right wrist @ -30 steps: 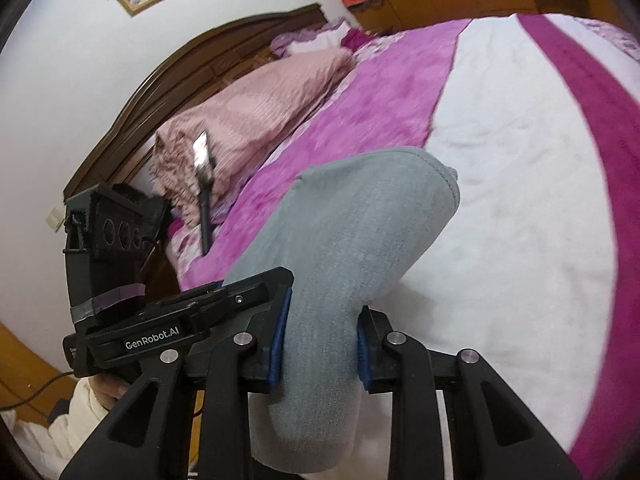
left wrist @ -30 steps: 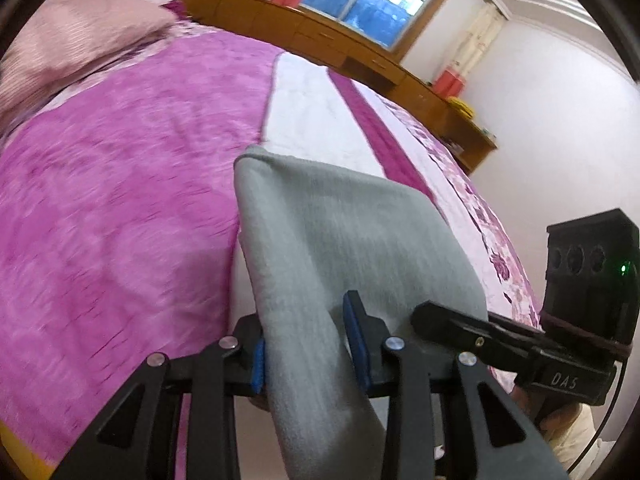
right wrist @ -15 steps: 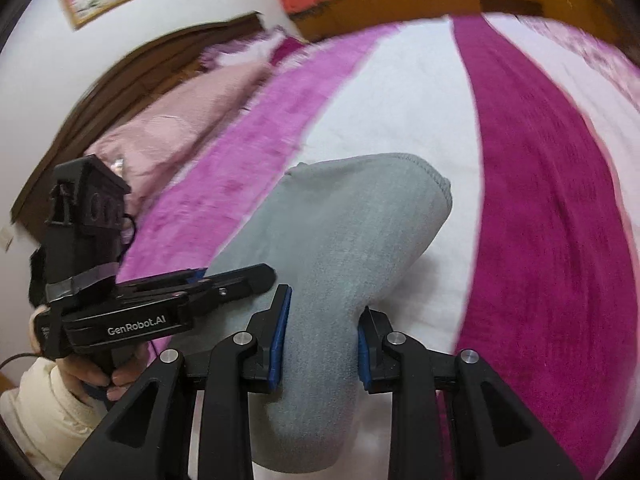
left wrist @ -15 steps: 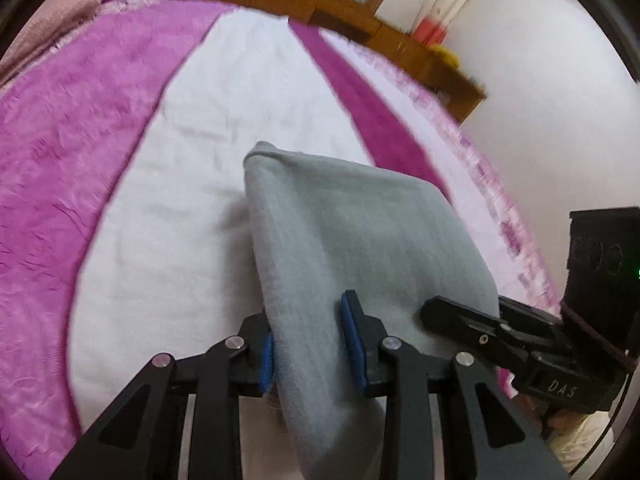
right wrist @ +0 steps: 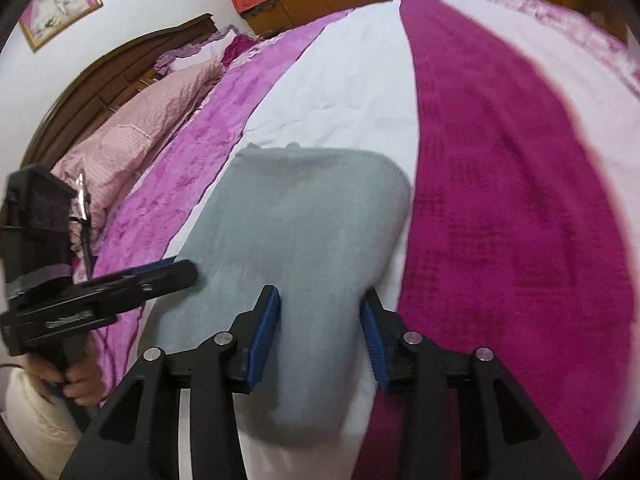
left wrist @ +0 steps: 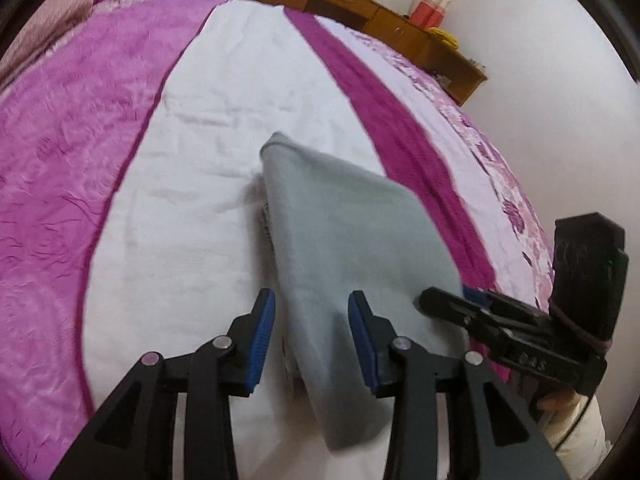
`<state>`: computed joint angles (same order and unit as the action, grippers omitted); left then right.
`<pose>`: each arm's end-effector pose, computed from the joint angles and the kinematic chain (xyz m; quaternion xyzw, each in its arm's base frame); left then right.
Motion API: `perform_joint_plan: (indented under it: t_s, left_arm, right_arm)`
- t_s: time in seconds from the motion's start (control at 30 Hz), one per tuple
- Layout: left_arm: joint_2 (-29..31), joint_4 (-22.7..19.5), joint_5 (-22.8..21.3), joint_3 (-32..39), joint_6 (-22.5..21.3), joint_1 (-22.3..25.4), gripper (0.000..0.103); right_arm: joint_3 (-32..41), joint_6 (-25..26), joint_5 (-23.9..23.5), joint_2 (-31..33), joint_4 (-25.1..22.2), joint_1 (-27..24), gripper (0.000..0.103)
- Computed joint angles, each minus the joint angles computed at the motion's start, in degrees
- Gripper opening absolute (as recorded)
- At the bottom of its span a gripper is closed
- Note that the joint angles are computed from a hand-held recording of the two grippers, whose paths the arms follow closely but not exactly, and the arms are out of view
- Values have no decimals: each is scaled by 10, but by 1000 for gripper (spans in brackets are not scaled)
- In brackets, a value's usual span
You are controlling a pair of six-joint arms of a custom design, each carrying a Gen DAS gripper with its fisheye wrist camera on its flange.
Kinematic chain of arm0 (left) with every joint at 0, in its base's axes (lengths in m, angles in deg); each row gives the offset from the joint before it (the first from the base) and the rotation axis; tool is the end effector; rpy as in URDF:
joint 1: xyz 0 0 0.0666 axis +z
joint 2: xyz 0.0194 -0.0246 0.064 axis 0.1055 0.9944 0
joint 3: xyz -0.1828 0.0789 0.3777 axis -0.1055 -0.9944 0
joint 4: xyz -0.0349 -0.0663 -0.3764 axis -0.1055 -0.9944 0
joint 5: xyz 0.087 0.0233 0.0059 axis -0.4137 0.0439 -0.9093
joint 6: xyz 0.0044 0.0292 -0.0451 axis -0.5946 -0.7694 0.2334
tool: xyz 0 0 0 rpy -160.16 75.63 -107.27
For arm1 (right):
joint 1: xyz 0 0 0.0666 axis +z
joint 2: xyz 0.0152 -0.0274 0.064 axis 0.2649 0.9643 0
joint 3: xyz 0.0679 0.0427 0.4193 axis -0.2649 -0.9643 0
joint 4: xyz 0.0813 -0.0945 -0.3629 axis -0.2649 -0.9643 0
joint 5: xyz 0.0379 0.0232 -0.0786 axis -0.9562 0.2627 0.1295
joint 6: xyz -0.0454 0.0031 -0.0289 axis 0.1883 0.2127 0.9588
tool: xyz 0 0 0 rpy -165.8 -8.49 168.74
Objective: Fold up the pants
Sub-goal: 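Lower the folded pants onto the bed and open both tools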
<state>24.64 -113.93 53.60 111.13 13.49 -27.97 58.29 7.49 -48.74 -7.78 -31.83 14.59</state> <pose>0.3717 -0.2498 0.4160 -0.0492 0.9442 -0.1789 0.2723 0.4392 0.0136 0.4083 -0.1559 0.9197 0.2585 0.2512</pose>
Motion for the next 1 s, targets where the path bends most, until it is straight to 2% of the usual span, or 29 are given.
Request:
perform_joint_plan:
  t_s: [0.13, 0.27, 0.33, 0.4, 0.53, 0.6, 0.7, 0.83, 1.0]
  left_arm:
    - [-19, -26, -37, 5, -12, -35, 40]
    - [-14, -62, -103, 10, -15, -68, 40]
    - [2, -81, -113, 9, -7, -70, 40]
    - [9, -96, -111, 3, 9, -66, 42]
    - [13, -79, -111, -16, 10, -64, 44]
    - [16, -81, -123, -15, 3, -65, 49]
    - [13, -74, -129, -22, 2, -66, 52]
    - [2, -71, -132, -26, 27, -70, 52]
    - [-13, -83, -162, -25, 56, -99, 51]
  right_arm:
    - [-19, -8, 0, -38, -1, -16, 33]
    - [-48, -22, -29, -74, -1, -35, 32]
    - [-61, -31, -50, -85, -4, -46, 25]
    - [-72, -33, -44, -90, 1, -46, 22]
    - [-87, -25, -7, -80, 3, -32, 21]
    - [-97, -23, 9, -77, 18, -27, 21]
    - [-99, -24, 18, -72, 27, -23, 21]
    - [-100, -24, 33, -88, 31, -22, 21]
    - [-113, -19, 47, -129, 43, -29, 21]
